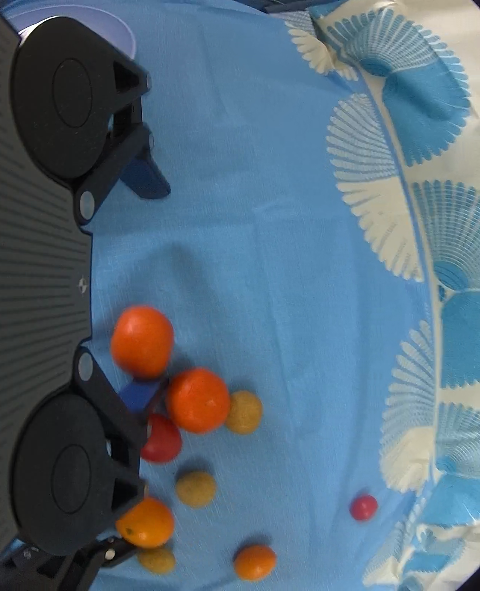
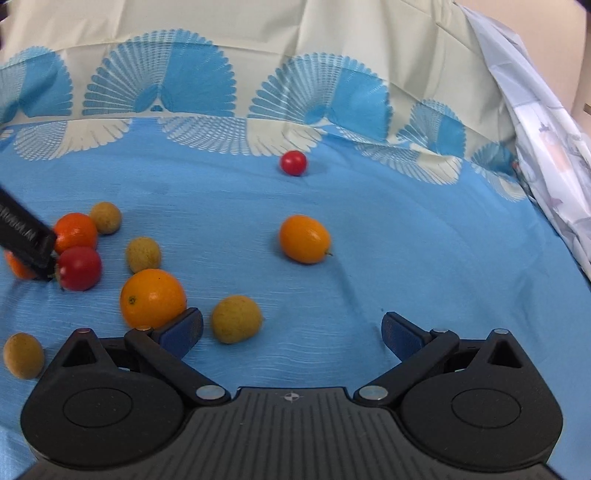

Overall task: Organize fruits
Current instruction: 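Grasp a mandarin with the left tool while the right tool grasps a yellow fruit, then carry both fruits over the plate and open both tools to drop them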

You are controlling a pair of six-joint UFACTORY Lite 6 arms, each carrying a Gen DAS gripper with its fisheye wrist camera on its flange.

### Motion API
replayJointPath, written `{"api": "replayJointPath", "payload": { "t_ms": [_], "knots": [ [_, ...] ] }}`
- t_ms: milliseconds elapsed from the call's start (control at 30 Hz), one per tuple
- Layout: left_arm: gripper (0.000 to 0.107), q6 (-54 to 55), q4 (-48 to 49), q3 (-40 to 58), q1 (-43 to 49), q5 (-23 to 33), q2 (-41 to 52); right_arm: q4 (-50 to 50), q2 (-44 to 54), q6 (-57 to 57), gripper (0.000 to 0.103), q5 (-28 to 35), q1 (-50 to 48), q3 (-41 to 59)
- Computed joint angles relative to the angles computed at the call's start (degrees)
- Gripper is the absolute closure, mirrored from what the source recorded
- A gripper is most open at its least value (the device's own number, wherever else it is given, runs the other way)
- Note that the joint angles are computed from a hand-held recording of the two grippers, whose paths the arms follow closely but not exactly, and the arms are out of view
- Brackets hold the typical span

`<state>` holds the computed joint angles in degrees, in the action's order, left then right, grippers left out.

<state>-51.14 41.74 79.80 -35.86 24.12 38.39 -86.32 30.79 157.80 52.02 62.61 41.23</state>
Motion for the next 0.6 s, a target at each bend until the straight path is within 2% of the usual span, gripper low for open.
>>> {"api": "replayJointPath", "payload": {
  "t_ms": [33, 67, 100, 167, 233, 333, 467, 600],
  "knots": [
    [0.039, 2.92, -3.04, -1.17, 0.66, -2.17, -1.18, -3.73, -1.08, 3.30, 0.029, -0.78, 0.34, -1.79],
    [0.061, 7.90, -8.00, -0.94, 1.08, -2.98, -1.33, -6.98, -2.32, 6.42, 0.049, -1.47, 0.53, -3.43],
    [0.066, 10.48, -10.60, -1.41, 1.19, -3.59, -1.74, -7.84, -2.82, 7.28, 0.063, -1.63, 0.73, -3.89],
    [0.066, 8.63, -8.61, -3.57, 0.39, -4.51, -3.62, -6.32, -2.81, 6.11, 0.074, -1.32, 0.92, -3.49],
    [0.066, 3.84, -3.33, -7.23, -0.21, -6.85, -6.26, -6.30, -3.80, 8.75, 0.074, -0.89, 0.73, -4.62],
    [0.066, 3.14, -3.07, -12.37, -0.79, -8.55, -11.52, -1.55, -3.48, 8.99, 0.074, 2.29, 1.28, -4.62],
    [0.066, 2.59, -4.82, -19.54, -1.86, -7.72, -20.91, -0.53, -5.03, 13.79, 0.074, 2.00, 0.01, -7.34],
    [0.066, 3.59, -8.71, -29.33, -3.58, -3.07, -35.70, 1.83, -6.91, 14.32, 0.074, 2.41, 1.72, -8.97]
  ]
}}
